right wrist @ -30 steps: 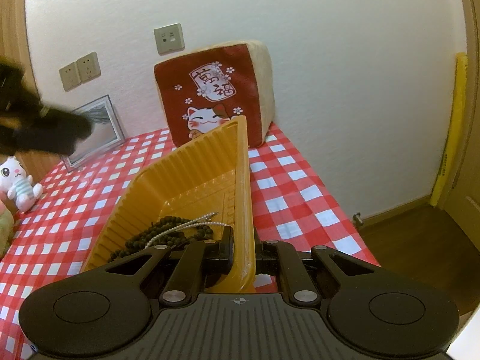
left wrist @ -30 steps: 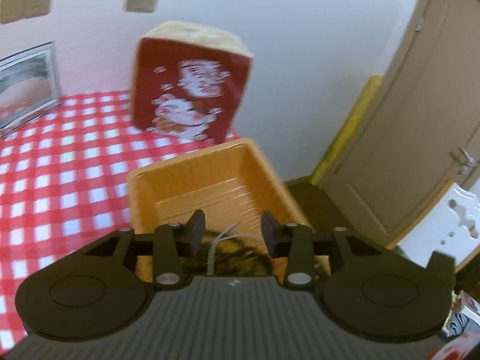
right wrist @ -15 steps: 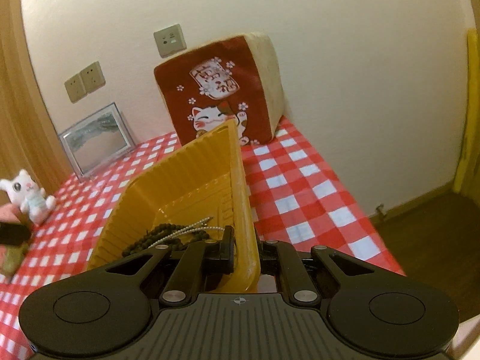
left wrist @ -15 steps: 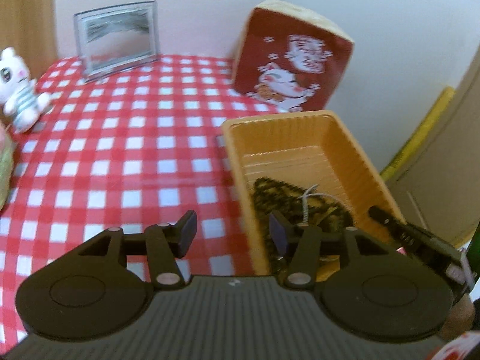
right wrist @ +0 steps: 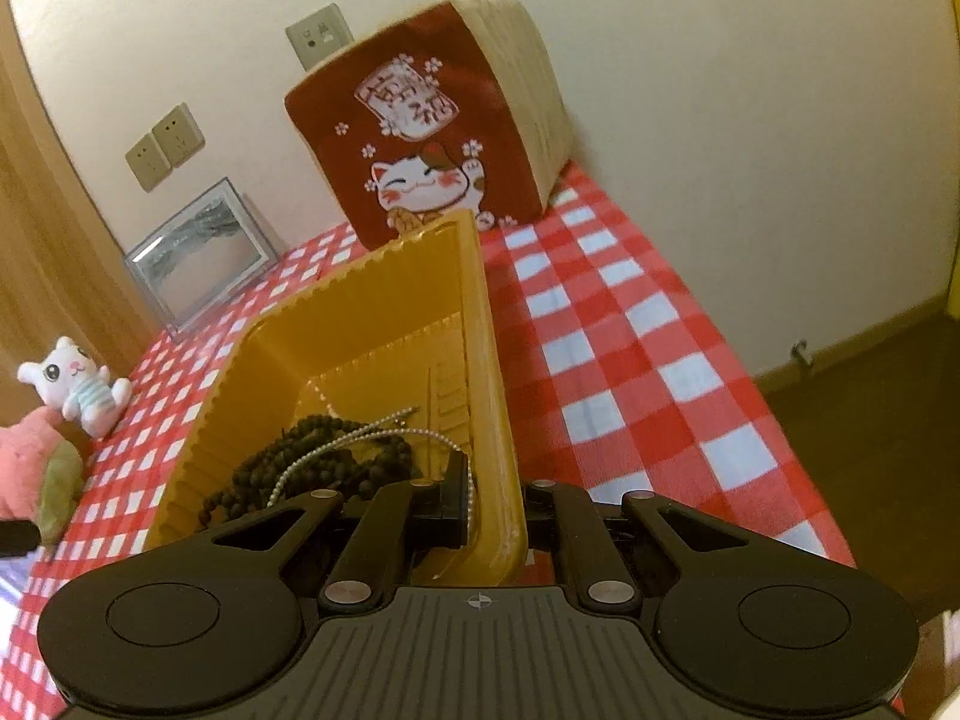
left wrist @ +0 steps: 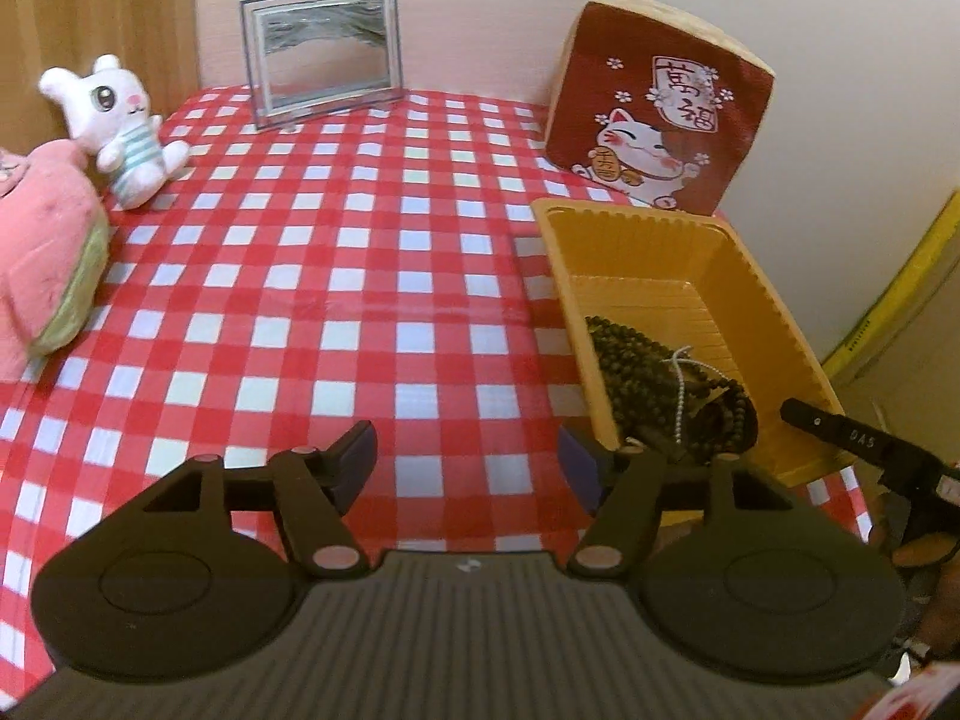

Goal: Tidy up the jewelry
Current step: 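Set the orange tray down on the table and open the right tool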

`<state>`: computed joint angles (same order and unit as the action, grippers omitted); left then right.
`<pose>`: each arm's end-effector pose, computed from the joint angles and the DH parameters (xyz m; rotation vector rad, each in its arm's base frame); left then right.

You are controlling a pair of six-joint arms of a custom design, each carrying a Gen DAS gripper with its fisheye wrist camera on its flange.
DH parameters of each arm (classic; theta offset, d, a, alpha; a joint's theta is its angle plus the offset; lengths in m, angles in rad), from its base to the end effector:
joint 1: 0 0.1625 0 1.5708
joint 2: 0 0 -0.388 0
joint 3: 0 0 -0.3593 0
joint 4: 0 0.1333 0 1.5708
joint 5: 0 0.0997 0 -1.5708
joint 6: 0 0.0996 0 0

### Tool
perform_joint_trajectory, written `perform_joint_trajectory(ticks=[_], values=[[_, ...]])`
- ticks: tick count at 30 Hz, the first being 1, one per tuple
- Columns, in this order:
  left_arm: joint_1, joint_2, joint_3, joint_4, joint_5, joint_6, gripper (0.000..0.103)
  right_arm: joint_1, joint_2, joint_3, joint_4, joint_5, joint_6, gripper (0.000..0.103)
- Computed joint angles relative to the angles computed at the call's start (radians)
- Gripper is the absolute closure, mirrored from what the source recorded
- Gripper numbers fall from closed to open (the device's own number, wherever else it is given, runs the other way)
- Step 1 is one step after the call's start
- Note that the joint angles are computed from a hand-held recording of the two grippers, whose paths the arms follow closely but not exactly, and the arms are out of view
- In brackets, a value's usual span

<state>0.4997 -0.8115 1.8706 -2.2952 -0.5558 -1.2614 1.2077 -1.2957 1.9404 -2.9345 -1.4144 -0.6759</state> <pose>-0.3520 -0.4404 0.0483 -0.0034 2.2722 -1.0060 -0.0500 -0.5505 0.3116 0.5068 -2.6956 1.0011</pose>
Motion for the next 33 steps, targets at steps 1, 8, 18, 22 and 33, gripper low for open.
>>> perform_joint_trajectory(ticks=[1,8,18,22,33], values=[[-0.004,-0.003,0.005,0.012,0.003,-0.018,0.035,-0.002,0.001,-0.006,0.014,0.000,-0.006,0.084],[-0.048,-0.037,0.026,0.162,0.039,-0.154,0.024,-0.012,-0.023,0.020,-0.076,0.044,-0.016,0.023],[-0.132,-0.101,0.047,0.490,0.112,-0.425,0.016,0.091,-0.116,0.103,-0.201,-0.104,-0.040,0.023],[-0.171,-0.155,0.106,0.459,0.092,-0.420,0.016,0.154,-0.197,0.198,-0.216,-0.156,-0.013,0.023],[-0.265,-0.213,0.143,0.495,-0.084,-0.385,0.016,0.262,-0.446,0.318,0.211,-0.217,0.064,0.023]])
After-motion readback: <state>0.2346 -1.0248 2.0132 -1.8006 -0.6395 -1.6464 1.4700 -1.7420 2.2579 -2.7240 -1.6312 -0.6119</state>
